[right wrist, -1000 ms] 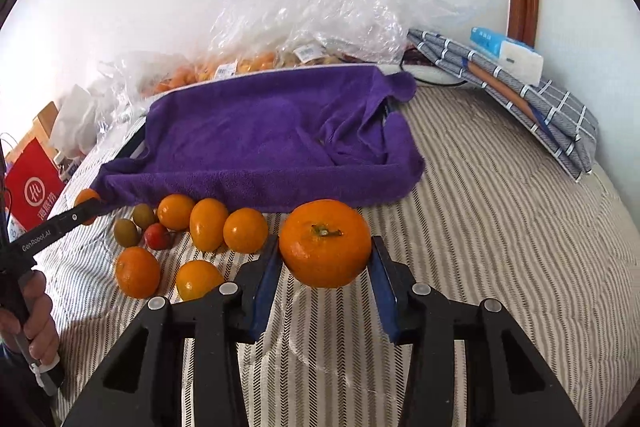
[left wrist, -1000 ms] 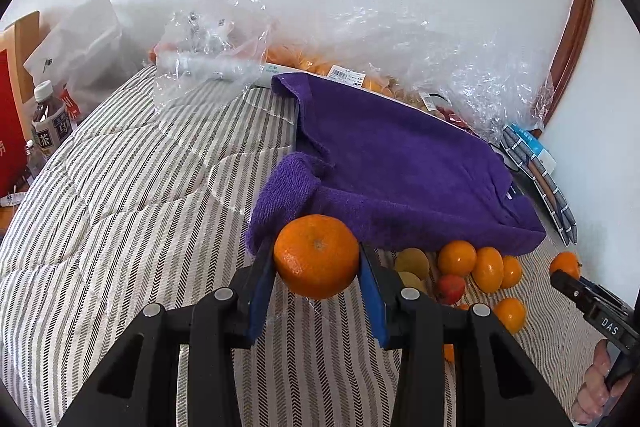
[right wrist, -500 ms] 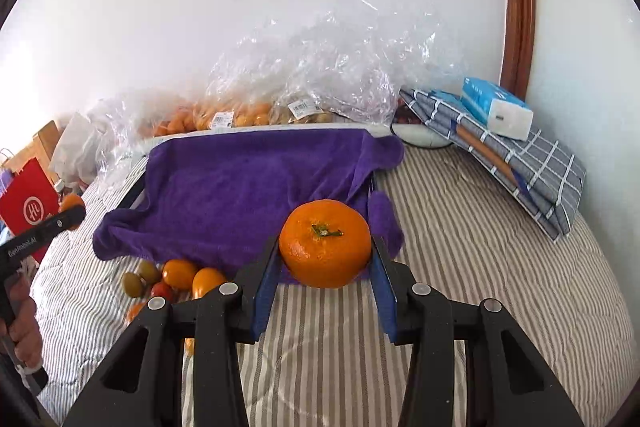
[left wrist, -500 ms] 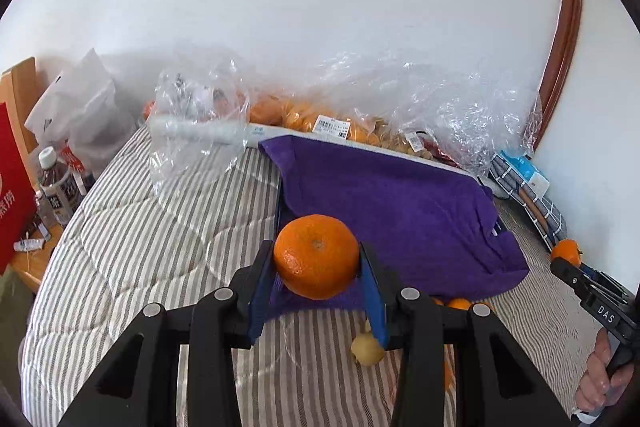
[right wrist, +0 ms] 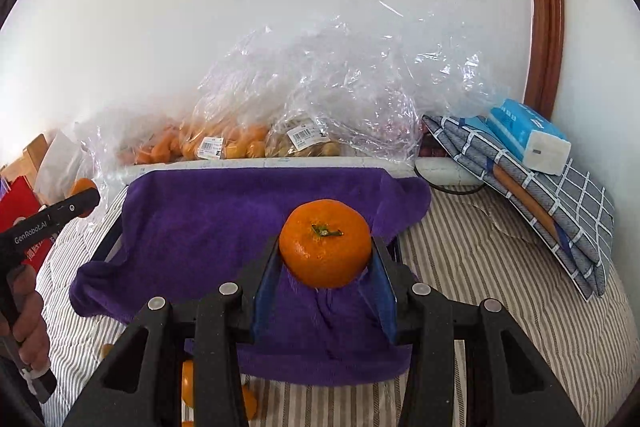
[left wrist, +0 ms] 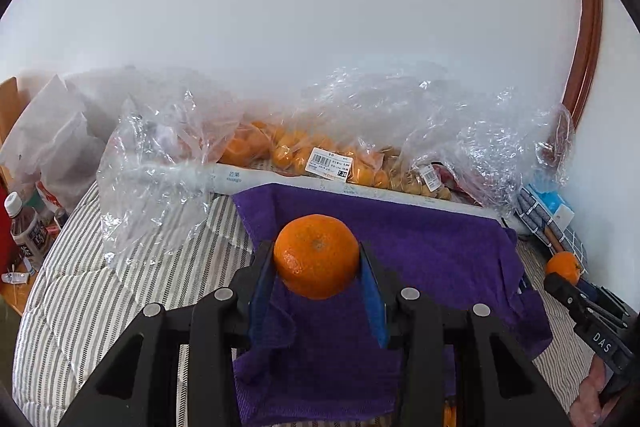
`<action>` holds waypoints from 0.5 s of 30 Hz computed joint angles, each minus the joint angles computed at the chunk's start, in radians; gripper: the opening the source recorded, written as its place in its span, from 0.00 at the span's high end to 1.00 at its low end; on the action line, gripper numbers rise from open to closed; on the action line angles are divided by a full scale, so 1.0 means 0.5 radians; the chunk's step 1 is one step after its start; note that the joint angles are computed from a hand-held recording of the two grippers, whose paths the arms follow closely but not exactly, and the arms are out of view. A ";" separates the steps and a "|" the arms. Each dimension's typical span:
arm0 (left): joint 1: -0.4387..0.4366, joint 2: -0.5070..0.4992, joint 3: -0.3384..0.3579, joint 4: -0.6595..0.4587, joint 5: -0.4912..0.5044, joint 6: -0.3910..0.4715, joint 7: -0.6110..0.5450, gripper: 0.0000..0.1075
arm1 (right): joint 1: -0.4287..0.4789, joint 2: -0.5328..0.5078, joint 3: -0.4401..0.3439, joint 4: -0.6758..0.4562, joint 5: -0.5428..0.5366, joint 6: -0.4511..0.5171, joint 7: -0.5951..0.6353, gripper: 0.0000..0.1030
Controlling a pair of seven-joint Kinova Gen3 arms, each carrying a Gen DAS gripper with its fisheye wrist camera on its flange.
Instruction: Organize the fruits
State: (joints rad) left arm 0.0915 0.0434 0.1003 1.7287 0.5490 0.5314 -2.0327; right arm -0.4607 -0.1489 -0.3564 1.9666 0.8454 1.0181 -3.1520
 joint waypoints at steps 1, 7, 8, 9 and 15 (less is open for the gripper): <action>0.022 0.025 0.010 -0.011 -0.056 -0.014 0.048 0.64 | 0.010 0.018 0.018 -0.003 0.008 -0.031 0.007 0.58; 0.053 0.085 0.059 0.011 -0.141 -0.056 0.062 0.64 | 0.020 0.123 0.102 0.000 0.019 -0.172 0.050 0.58; 0.055 0.098 0.060 0.002 -0.157 -0.040 0.075 0.64 | 0.018 0.131 0.118 0.010 0.010 -0.200 0.056 0.58; 0.063 0.113 0.058 -0.006 -0.192 -0.030 0.111 0.64 | 0.019 0.134 0.131 0.033 0.009 -0.240 0.048 0.58; 0.089 0.173 0.053 -0.060 -0.373 0.053 0.287 0.64 | 0.032 0.168 0.202 0.078 -0.090 -0.385 0.087 0.58</action>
State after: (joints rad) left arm 0.1358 0.1297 0.1267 1.6985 0.3627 0.5578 -1.8894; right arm -0.4449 -0.0648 -0.2554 2.0057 0.8004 0.8257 -3.1084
